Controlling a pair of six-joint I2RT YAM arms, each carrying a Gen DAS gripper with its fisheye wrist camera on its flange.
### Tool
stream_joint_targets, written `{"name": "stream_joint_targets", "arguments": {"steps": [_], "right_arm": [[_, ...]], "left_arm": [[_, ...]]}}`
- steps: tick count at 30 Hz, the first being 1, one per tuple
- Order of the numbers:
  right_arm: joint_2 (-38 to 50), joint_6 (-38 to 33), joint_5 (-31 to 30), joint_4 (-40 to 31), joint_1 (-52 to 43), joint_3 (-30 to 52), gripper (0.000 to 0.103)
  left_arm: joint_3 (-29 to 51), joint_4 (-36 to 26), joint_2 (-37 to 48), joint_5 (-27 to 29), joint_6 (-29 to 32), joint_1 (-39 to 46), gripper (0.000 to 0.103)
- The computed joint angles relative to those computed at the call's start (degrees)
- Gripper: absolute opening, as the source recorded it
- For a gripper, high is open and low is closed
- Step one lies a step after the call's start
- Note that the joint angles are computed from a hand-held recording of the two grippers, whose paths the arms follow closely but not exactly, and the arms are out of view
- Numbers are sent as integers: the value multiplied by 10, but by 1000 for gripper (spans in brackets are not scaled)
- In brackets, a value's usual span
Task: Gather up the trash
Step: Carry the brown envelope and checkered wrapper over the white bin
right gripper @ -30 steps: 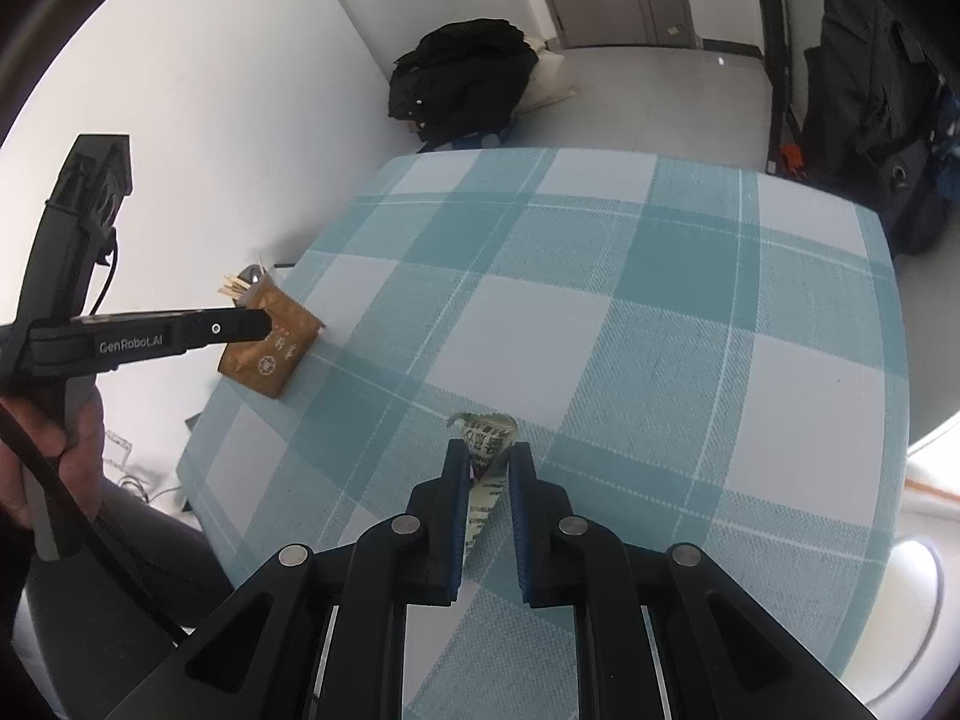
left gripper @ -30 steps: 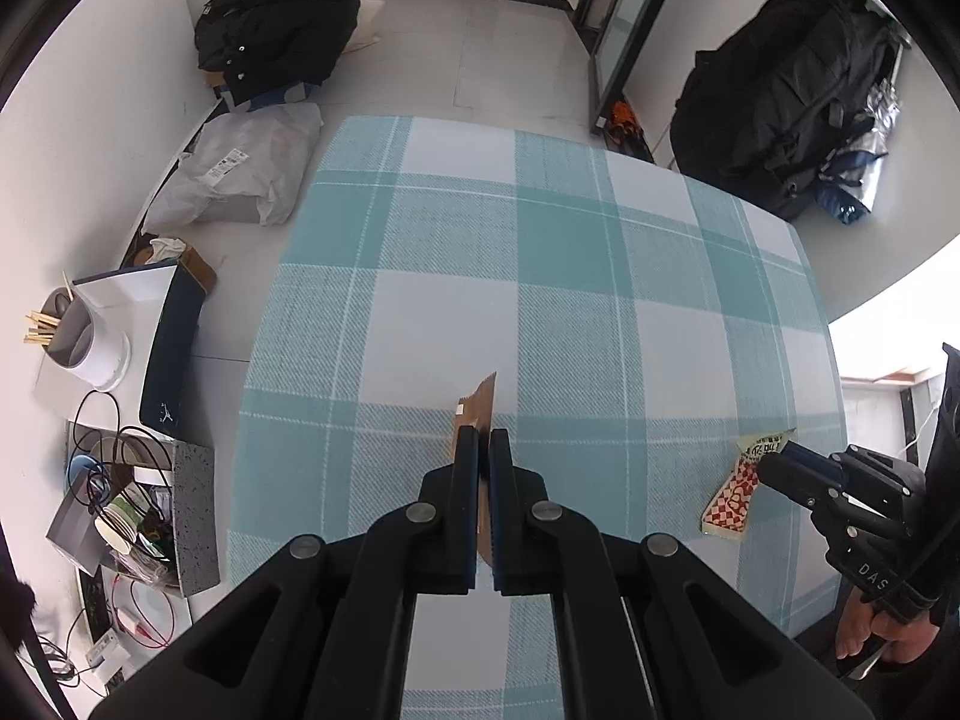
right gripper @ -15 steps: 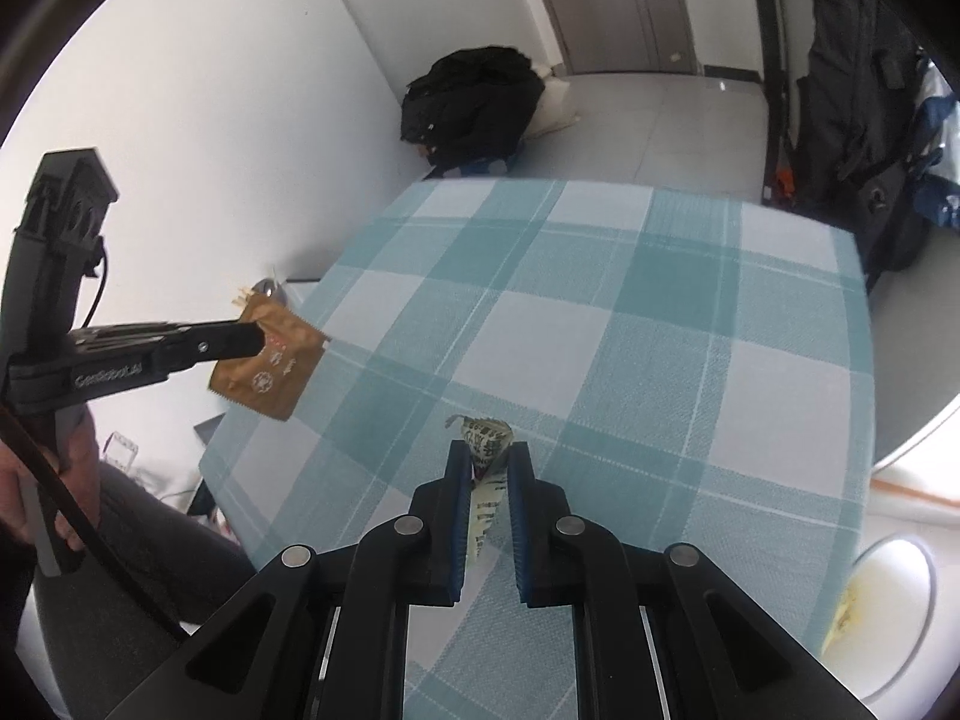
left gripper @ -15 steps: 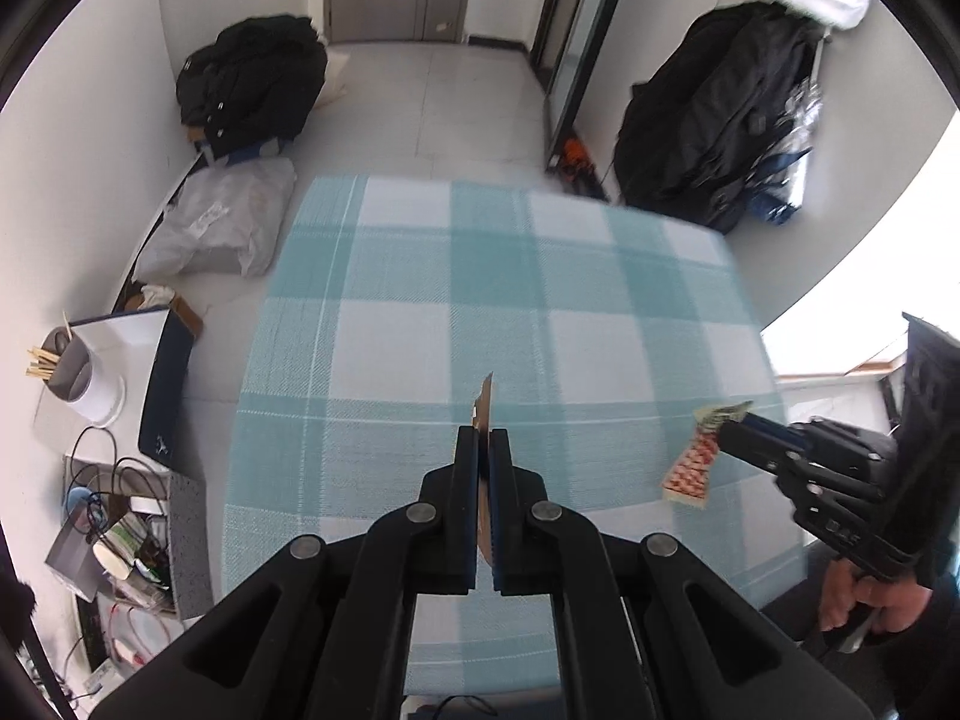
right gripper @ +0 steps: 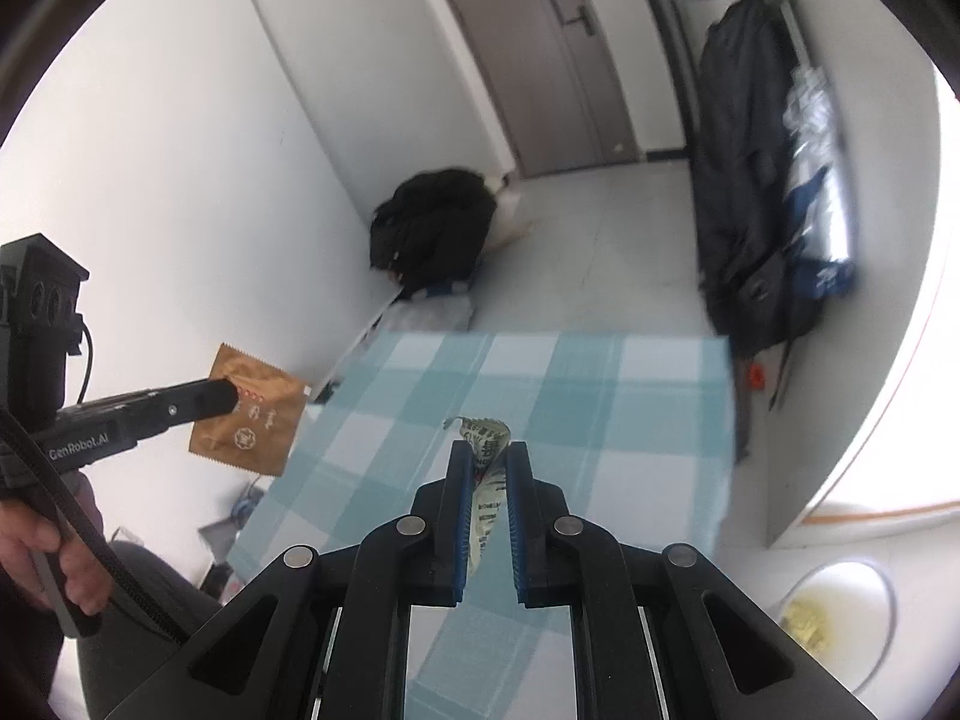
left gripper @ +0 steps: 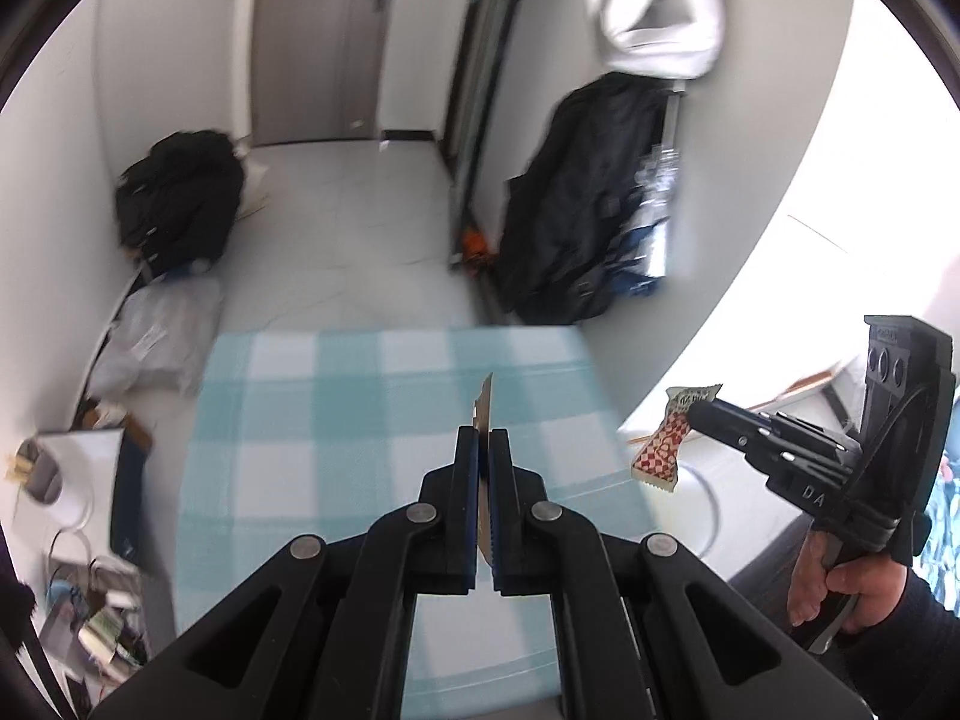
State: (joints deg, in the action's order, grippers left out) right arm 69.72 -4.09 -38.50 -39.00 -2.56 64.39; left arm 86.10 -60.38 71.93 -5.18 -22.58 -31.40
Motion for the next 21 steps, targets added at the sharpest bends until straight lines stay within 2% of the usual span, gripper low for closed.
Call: {"name": "stream_joint_targets", "arguments": {"steps": [6, 11, 14, 18, 21], "right_arm": [[16, -60, -87, -77, -162, 91, 10], [67, -122, -147, -160, -281, 183, 10], [93, -163, -170, -197, -345, 227, 10], [129, -192, -194, -226, -415, 268, 10], [154, -207, -189, -222, -455, 272, 10]], "left_arm": [[92, 22, 76, 7, -17, -61, 0], [173, 36, 142, 5, -20, -108, 0], [223, 35, 187, -14, -5, -137, 0], [282, 36, 250, 7, 7, -154, 0], [328, 36, 304, 37, 11, -160, 0]]}}
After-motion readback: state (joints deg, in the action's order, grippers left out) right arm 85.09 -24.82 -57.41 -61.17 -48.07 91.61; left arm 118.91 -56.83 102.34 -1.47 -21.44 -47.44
